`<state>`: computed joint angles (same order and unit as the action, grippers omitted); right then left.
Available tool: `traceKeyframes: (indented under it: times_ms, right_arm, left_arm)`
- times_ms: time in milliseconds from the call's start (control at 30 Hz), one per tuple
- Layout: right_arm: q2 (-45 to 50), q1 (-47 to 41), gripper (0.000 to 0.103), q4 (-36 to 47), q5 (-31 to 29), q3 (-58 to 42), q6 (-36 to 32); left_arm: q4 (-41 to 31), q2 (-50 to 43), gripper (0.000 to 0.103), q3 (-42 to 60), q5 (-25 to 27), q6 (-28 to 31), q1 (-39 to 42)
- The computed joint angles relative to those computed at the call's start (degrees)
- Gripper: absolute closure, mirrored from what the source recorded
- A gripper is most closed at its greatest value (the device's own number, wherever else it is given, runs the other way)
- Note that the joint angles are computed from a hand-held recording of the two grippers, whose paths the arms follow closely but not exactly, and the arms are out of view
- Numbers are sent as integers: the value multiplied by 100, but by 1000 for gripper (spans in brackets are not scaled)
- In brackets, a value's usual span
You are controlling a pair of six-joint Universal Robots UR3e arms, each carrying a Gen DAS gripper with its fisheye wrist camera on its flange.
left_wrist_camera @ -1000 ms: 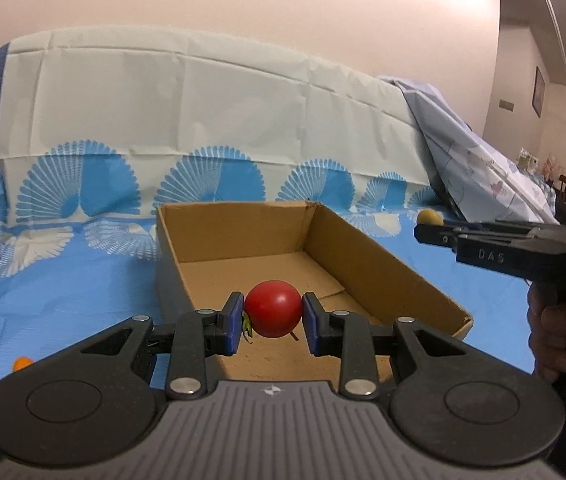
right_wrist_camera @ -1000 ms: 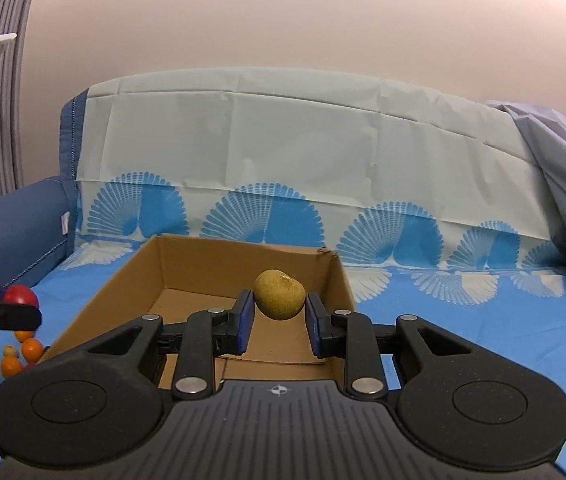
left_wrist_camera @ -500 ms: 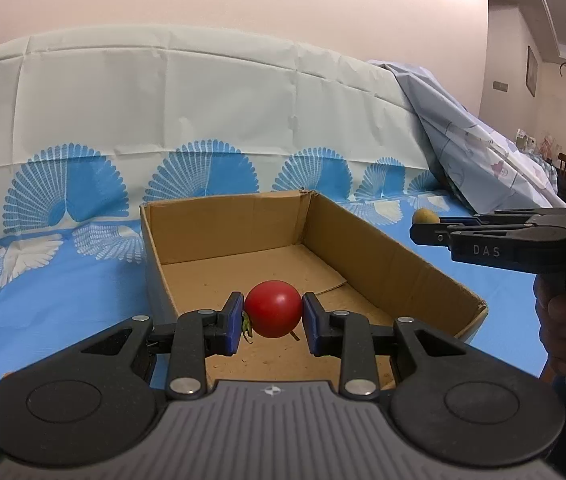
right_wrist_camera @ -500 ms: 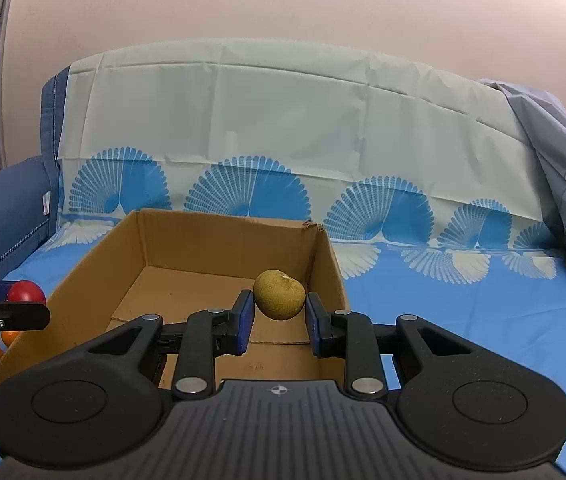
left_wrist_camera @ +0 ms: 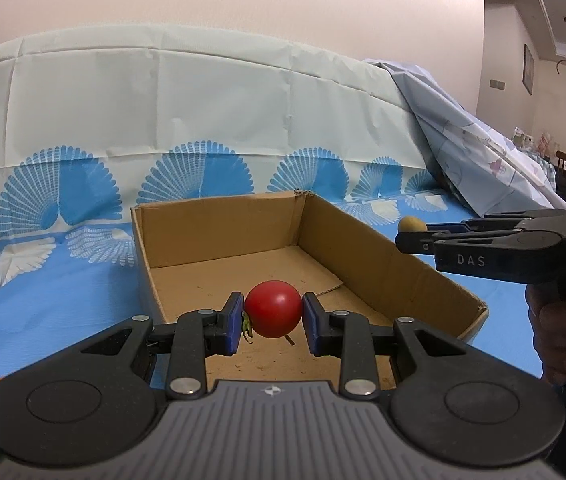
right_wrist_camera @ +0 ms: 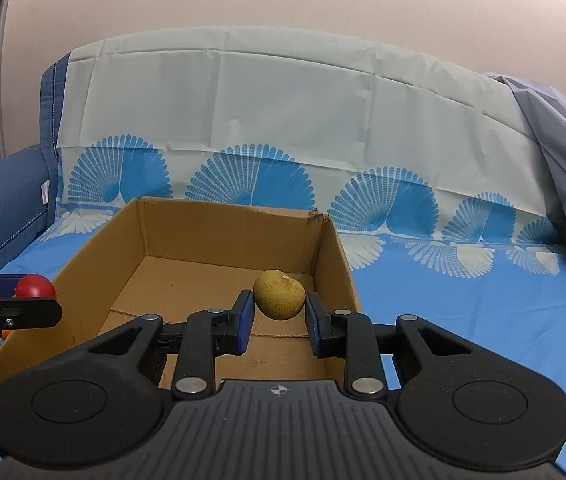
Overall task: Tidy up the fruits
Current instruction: 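Hold the tomato and yellow fruit above the box opening with both tools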
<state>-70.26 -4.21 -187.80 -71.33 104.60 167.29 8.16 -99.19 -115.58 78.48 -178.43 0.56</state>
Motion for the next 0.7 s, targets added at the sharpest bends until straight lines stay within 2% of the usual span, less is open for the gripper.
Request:
traceKeyframes:
  times_ms: [700]
  right_arm:
    - [13, -3, 74, 34, 5, -12, -80]
  left_arm:
    - [14, -110, 68, 99, 17, 44, -80]
